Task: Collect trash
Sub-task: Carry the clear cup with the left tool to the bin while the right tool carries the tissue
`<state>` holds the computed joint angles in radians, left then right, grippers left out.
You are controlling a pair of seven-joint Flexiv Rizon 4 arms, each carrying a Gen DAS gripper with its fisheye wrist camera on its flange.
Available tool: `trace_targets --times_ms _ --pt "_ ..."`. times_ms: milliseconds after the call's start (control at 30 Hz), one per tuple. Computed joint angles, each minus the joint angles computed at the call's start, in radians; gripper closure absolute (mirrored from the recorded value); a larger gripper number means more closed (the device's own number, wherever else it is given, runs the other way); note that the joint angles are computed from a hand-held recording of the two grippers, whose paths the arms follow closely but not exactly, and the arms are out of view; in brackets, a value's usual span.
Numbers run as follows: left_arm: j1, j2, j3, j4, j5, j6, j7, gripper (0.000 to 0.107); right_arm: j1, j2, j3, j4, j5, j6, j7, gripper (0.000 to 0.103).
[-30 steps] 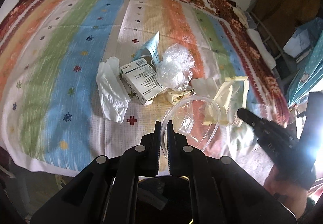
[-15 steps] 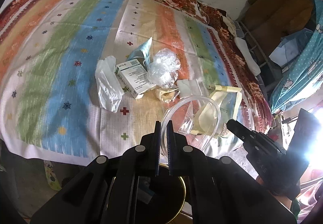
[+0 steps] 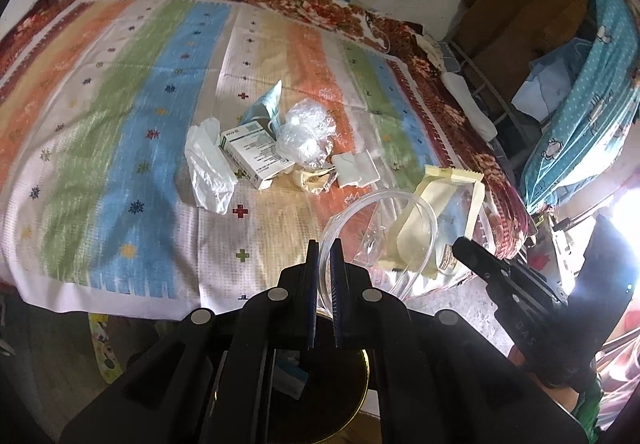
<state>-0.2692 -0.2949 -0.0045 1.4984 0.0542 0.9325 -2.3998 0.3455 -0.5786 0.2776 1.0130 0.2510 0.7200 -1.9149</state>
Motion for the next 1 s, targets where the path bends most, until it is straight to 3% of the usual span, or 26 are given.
trace_targets --times_ms 400,800,1000 --pt "-0.017 0.049 0.003 0.06 0.059 0.046 -0.048 0.102 -0.043 0.111 0.034 0.183 0.075 0.131 -0.058 0.103" --pt "-0.041 0.109 -0.013 0.15 0.1 0.099 -0.117 0.102 -0.074 0.222 0.049 0.33 0.168 0.15 -0.142 0.103" --pt "-0.048 0.119 -0.02 0.161 0.133 0.079 -0.151 0.102 -0.076 0.254 0.036 0.383 0.193 0.141 -0.151 0.103"
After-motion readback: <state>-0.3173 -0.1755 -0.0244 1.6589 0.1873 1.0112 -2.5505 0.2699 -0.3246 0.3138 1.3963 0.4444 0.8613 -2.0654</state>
